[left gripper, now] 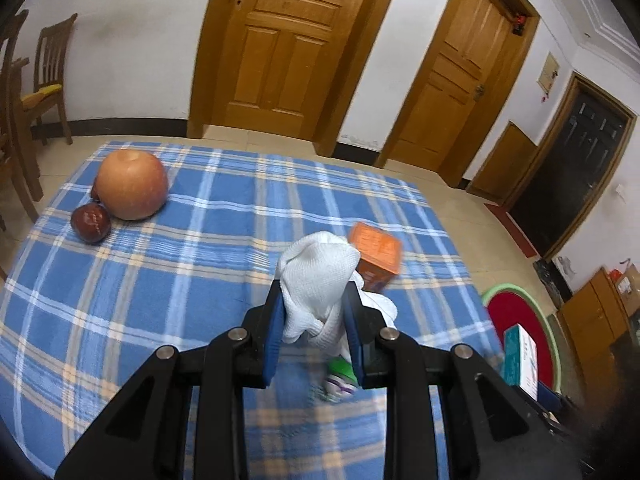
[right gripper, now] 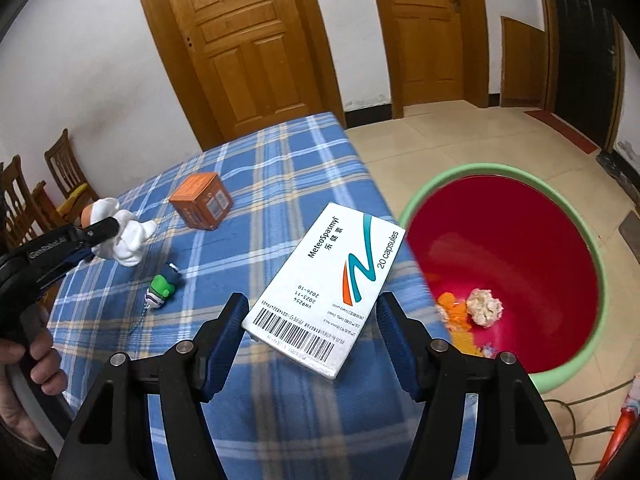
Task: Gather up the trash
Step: 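Carry the white cloth and medicine box over the red basin with both tools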
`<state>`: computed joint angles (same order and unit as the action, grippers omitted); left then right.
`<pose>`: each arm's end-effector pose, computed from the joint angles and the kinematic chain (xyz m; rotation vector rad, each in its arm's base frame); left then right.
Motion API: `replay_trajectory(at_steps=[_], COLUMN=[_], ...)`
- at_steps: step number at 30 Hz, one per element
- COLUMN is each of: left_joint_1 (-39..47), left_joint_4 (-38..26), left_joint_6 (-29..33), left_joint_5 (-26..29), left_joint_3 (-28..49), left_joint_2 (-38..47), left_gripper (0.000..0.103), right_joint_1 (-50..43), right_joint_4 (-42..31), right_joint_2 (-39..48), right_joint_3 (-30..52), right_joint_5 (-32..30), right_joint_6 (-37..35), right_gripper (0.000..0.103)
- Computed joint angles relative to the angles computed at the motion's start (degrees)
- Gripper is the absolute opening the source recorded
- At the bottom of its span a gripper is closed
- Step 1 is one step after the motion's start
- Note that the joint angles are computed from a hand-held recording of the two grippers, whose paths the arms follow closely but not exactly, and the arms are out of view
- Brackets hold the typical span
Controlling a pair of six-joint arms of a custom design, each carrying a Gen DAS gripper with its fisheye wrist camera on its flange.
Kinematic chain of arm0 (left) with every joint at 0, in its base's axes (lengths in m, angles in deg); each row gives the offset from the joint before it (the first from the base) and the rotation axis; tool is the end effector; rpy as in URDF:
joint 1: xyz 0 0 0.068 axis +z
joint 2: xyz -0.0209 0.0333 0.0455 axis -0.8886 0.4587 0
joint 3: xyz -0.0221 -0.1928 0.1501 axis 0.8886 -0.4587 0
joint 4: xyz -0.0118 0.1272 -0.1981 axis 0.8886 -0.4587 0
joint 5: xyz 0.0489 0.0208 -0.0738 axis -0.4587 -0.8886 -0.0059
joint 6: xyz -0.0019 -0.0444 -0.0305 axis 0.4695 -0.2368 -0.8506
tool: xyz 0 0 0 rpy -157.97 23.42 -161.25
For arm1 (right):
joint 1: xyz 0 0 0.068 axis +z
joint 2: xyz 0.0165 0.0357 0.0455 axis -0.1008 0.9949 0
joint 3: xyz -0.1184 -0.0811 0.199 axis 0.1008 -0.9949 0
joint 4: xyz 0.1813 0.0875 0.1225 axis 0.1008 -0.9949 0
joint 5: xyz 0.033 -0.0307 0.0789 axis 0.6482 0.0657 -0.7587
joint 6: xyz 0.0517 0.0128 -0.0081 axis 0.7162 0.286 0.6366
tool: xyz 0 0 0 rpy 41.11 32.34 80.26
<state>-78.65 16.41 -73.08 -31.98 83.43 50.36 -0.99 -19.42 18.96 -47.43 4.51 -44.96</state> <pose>0.2902 -0.0828 0.1710 -0.1759 2.2923 -0.3651 0.2293 0.0240 0.1409 0.0715 2.3685 0.2969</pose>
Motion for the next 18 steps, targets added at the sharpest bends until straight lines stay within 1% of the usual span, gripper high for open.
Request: replay_trajectory(at_steps=[9, 18], left_joint_1=[-6.8, -15.0], left_joint_4=[-3.8, -7.3], left_joint_6=[-2.6, -3.4], left_joint_5=[-0.6, -2.9], left_joint_3=[2.1, 8.0], left_joint_2=[-0.5, 3.6], left_gripper=[0.028, 0.028], right_joint_1=[-8.7, -20.3], right_joint_4=[-2.0, -4.0], right_joint_2=[-5.1, -9.4], right_joint_3=[-2.7, -5.0], right_joint_5=[-5.5, -12.6], right_joint_6=[-2.9, -7.1], right_gripper=[0.067, 0.067])
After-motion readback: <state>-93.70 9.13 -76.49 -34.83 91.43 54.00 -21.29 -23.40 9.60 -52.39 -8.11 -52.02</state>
